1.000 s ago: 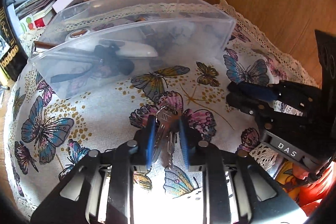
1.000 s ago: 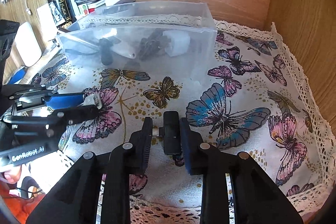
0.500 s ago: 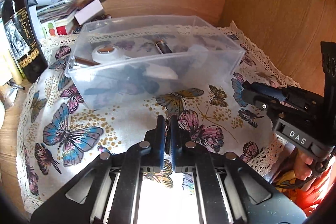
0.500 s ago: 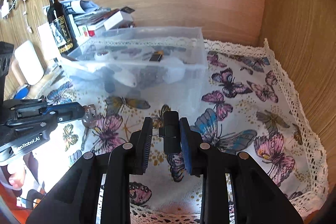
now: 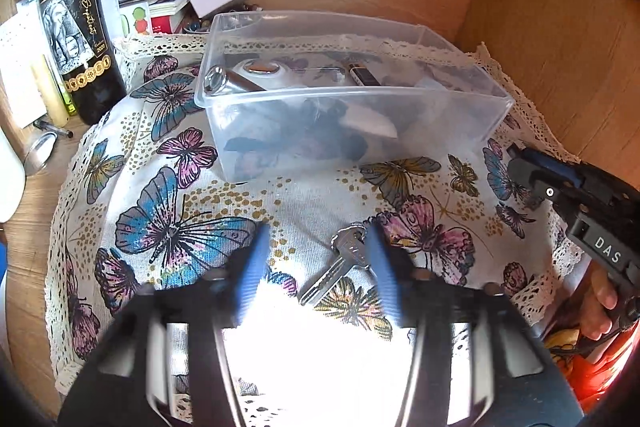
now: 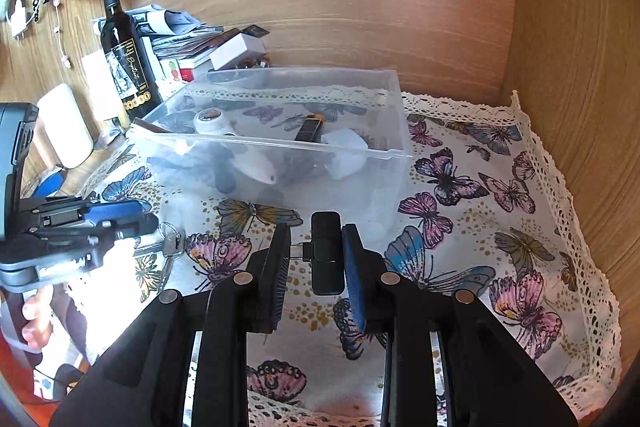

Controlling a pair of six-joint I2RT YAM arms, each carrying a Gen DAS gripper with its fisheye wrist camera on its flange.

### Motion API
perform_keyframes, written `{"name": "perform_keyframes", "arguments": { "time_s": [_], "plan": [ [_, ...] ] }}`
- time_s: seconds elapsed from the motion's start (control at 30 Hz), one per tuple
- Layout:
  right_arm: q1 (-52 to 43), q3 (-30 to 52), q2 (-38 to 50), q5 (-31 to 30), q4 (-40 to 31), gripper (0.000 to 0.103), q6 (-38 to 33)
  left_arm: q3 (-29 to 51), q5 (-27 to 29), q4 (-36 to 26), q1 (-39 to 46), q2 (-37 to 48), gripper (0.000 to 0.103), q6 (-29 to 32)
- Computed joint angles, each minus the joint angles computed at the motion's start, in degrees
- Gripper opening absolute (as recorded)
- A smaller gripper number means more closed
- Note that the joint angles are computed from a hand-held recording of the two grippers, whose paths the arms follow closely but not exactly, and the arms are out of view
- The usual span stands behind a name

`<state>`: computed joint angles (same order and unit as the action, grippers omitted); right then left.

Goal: Organize rigid objects

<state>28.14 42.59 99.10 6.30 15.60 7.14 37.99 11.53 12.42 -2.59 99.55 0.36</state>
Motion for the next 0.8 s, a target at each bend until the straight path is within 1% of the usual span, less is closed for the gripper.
{"name": "perform_keyframes", "arguments": {
  "time_s": [0.03,0.2,0.27,0.33,0.37,0.57,0.8],
  "plan": [
    [-0.02,0.14,0.21,-0.20,-0.04,0.024,0.08,-0.12,-0.27,0.20,-0.50,0.13,0.055,0.60],
    [0.06,0.49,0.89,-0.73,-0.21,0.024,0.29,2.68,-0.19,-1.73,-2.91,3.75,0.055,2.57],
    [0.15,0.47,0.98,-0.77,-0.23,0.024,0.40,3.47,-0.33,-2.13,-3.63,5.02,0.052,3.06],
    [0.17,0.46,0.99,-0.68,-0.20,0.024,0.38,2.76,-2.83,-0.50,-4.73,5.01,0.034,3.51],
    [0.13,0.38,1.01,-0.69,-0.08,0.024,0.39,2.52,-2.57,-0.22,-4.65,4.87,0.031,3.49],
    [0.30,0.50,0.81,-0.71,0.66,0.024,0.46,0.22,-3.13,1.47,-4.47,3.31,0.028,3.35],
    [0.68,1.71,0.45,-0.45,1.20,0.024,0.04,-2.93,-0.65,2.31,-1.92,-2.75,0.027,1.72]
  ]
}}
